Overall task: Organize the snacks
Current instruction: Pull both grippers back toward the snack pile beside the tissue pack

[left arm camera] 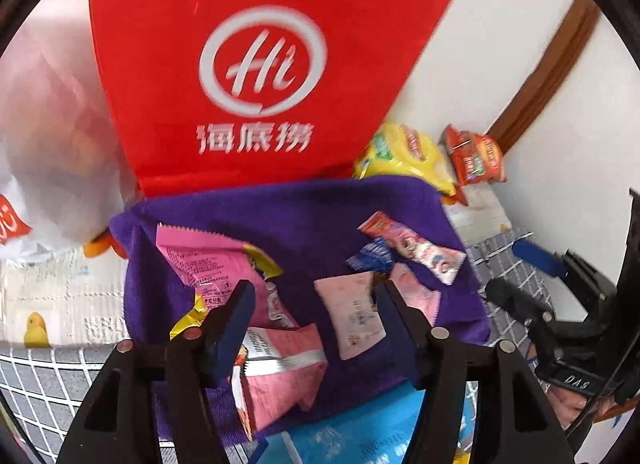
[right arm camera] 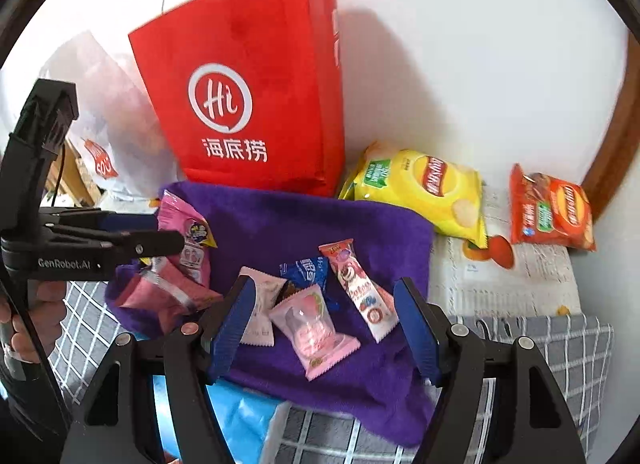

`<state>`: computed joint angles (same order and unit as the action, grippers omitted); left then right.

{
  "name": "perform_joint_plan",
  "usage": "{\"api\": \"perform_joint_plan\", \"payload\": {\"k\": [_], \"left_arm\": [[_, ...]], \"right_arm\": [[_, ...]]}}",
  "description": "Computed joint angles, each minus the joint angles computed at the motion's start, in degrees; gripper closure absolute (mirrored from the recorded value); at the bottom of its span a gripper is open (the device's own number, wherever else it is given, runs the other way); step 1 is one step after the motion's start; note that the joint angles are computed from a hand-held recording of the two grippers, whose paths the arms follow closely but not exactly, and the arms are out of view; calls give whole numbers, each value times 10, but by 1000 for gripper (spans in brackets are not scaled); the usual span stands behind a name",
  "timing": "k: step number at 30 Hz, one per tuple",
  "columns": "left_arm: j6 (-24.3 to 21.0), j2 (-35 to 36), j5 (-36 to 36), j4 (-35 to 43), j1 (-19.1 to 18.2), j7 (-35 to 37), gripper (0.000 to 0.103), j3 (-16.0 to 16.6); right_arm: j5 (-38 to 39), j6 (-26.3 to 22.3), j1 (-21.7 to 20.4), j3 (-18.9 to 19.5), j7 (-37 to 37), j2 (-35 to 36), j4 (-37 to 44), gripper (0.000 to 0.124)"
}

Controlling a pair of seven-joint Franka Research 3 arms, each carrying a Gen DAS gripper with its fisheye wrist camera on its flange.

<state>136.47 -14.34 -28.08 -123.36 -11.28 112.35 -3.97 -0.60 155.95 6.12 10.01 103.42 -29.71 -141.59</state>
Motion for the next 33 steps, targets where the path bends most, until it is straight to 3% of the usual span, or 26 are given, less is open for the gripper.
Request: {"api": "perform_joint_plan", "payload": {"k": [6, 10, 14, 21, 27, 33], "left_arm": [[3, -54, -10, -20, -14, 13, 37, 6], [-14, -101, 0, -49, -22, 5, 36, 17], [-23, -158, 33, -97, -22, -11, 35, 25], [-43, -241, 61, -172, -30, -32, 35, 53], [-60, -304, 77, -226, -34, -43, 35, 69], [-79, -354, 90, -267, -29, -49, 35, 88]], "right_arm": [[8, -39, -1, 20, 48, -94, -52, 56], [33, -52, 28, 17, 55, -161, -99, 56], [47, -74, 35, 37, 86, -207, -132, 59], [88, -117, 96, 43, 122, -283, -197, 62], [116, -119, 154, 58, 147, -324, -243, 61], [136, -91, 184, 58, 175, -287, -256, 60]]}}
